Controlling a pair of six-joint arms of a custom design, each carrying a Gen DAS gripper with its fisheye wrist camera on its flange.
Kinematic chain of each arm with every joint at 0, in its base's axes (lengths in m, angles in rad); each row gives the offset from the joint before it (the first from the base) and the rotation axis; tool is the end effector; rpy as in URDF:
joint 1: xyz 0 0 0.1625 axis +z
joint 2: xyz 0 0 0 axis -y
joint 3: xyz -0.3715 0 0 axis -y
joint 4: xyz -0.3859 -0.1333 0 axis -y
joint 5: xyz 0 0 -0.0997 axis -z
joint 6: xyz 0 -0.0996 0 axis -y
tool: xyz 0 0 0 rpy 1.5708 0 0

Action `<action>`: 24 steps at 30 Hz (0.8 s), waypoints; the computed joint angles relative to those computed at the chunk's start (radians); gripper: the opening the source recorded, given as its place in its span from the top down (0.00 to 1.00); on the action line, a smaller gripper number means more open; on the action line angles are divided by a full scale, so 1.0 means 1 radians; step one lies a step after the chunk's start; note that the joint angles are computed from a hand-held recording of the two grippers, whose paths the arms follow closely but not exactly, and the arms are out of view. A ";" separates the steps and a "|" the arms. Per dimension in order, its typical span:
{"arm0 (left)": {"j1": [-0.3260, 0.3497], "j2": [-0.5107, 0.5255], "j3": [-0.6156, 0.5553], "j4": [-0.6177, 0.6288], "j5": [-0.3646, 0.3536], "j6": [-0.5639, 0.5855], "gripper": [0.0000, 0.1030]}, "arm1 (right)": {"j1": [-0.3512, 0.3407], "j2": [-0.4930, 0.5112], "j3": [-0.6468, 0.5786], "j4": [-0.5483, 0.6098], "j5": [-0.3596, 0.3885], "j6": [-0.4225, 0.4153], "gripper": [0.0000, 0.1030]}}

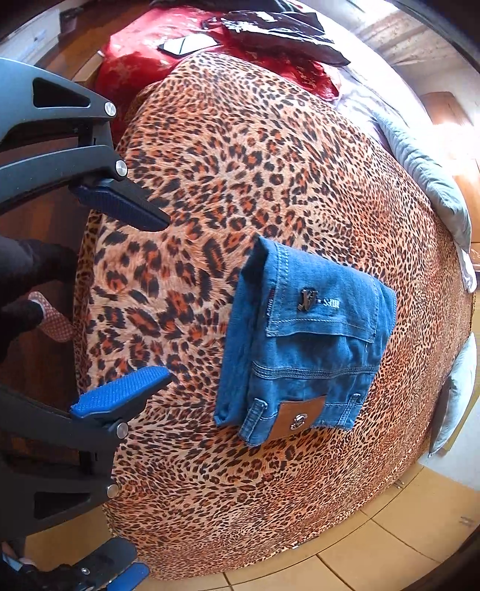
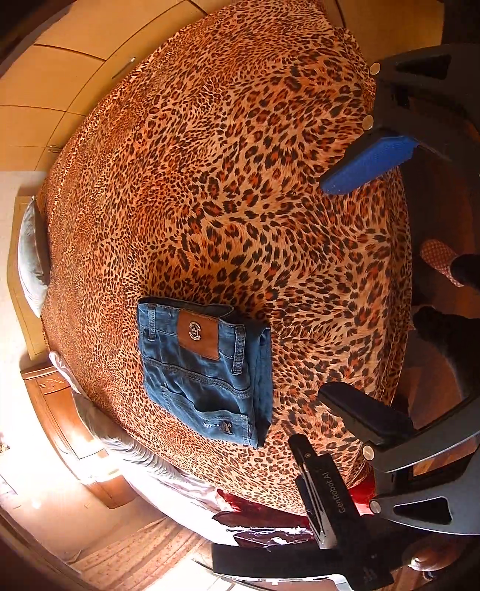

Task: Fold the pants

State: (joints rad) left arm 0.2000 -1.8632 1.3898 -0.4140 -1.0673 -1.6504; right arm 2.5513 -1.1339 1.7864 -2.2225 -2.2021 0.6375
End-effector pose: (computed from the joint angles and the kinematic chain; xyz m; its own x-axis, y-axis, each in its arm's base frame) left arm -0.2174 -0.2291 0.5636 -0.7675 -0.2266 -0.5997 0.0637 0.9038 -0.4232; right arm 0.5096 -0.2517 0.1843 -0.8552 -0.2079 0.4747 -0.4004 0.8466 -0.3506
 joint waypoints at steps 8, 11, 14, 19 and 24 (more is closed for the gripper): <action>-0.057 0.008 -0.016 0.111 0.002 -0.118 0.27 | 0.017 0.007 -0.001 0.005 -0.008 -0.043 0.01; -0.065 0.010 -0.006 0.115 -0.009 -0.100 0.27 | 0.017 0.000 0.011 0.002 -0.011 -0.035 0.01; -0.056 0.009 0.009 0.109 -0.033 -0.085 0.27 | 0.017 -0.009 0.022 0.010 -0.030 -0.014 0.01; -0.040 0.022 -0.007 0.113 -0.029 -0.063 0.27 | 0.017 -0.029 0.040 0.011 -0.062 0.017 0.01; -0.066 0.046 -0.028 0.139 -0.006 -0.082 0.27 | 0.018 -0.044 0.055 -0.014 -0.057 0.011 0.01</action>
State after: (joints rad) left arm 0.1337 -1.8169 1.3618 -0.2751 -1.0731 -1.7321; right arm 2.5689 -1.1775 1.8415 -2.2360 -2.2595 0.6488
